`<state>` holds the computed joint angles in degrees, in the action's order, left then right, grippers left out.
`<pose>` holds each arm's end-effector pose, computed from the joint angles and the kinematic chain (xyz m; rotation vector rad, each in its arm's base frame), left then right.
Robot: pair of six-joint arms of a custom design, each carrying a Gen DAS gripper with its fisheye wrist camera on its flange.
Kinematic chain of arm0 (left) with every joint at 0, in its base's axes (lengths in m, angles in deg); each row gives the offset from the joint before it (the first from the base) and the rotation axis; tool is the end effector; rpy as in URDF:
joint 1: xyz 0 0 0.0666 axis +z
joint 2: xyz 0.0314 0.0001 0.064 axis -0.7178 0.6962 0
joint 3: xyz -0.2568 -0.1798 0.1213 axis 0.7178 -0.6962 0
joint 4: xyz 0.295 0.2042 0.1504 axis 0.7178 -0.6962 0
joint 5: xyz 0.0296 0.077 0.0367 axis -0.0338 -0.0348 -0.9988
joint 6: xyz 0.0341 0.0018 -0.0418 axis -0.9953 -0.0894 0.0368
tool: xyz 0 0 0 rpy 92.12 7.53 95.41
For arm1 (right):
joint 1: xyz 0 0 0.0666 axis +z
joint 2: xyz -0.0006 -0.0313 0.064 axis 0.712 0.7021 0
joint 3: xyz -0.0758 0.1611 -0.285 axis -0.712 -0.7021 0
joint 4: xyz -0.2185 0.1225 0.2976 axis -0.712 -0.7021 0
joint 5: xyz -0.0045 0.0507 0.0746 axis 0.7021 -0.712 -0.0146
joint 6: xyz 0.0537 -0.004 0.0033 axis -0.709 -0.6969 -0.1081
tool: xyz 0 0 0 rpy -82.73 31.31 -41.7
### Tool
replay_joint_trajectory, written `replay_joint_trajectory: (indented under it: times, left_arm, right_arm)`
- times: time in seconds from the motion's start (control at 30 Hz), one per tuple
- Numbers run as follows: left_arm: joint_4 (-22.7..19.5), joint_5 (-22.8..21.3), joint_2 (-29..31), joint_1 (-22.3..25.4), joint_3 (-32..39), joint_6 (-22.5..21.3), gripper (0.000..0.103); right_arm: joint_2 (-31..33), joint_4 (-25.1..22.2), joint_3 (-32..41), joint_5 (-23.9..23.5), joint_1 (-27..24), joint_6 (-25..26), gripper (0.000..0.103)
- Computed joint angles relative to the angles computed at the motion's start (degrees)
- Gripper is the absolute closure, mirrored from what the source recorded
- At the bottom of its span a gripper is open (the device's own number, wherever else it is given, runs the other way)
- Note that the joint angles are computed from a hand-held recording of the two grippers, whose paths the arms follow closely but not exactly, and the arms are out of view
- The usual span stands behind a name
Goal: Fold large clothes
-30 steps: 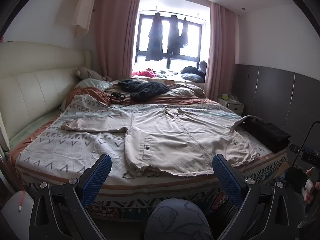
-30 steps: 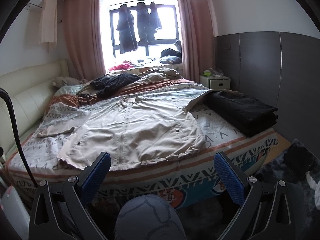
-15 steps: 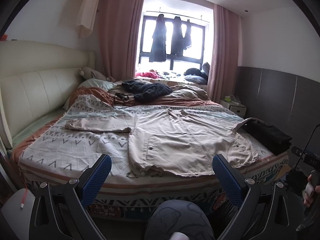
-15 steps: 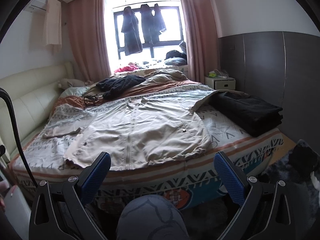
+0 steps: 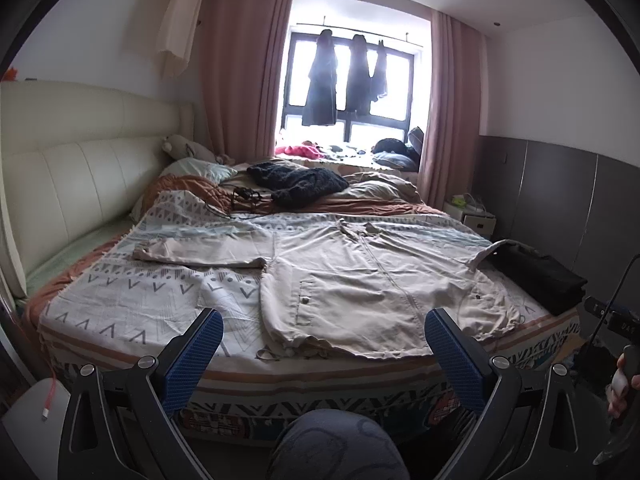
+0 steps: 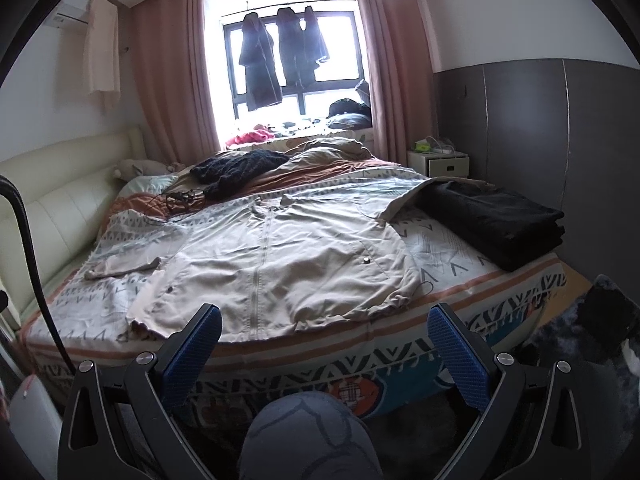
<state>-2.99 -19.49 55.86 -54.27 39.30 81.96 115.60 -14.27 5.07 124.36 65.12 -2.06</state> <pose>0.4224 -0.0759 0.4564 0.4240 1.9108 -0.4321 0.2740 0.0731 0.4672 0.6038 1.9440 -0.2092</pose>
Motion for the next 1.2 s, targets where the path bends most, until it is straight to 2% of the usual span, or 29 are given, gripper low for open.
replay_joint_trajectory:
  times: [0.27,0.4,0.63,0.83,1.07,1.2]
  left_arm:
    - [-0.8,-1.6,4.3,-0.4,3.1,0.4,0.002]
    - [-1.0,-2.5,7.8,-0.3,6.3,1.1,0.002]
    - [-3.0,-5.3,17.4,-0.9,15.6,1.6,0.002]
    - [-7.2,-7.7,28.0,-1.4,28.3,2.5,0.002]
    - [-15.5,-9.5,42.5,-0.8,46.5,4.3,0.005]
    - [-21.5,-9.7,50.9,-0.2,58.4,4.9,0.016]
  right_arm:
    - [3.1,1.8,2.0,-3.0,-2.9,1.5,0.000]
    - [7.1,3.6,4.7,-6.6,-5.8,3.6,0.000]
    - [16.4,8.0,10.3,-13.2,-11.1,6.8,0.000]
    - [26.8,9.7,18.8,-18.9,-15.0,8.9,0.000]
    - [38.4,10.8,29.0,-23.8,-17.7,9.7,0.000]
    - [45.8,10.3,36.3,-26.0,-18.4,10.4,0.000]
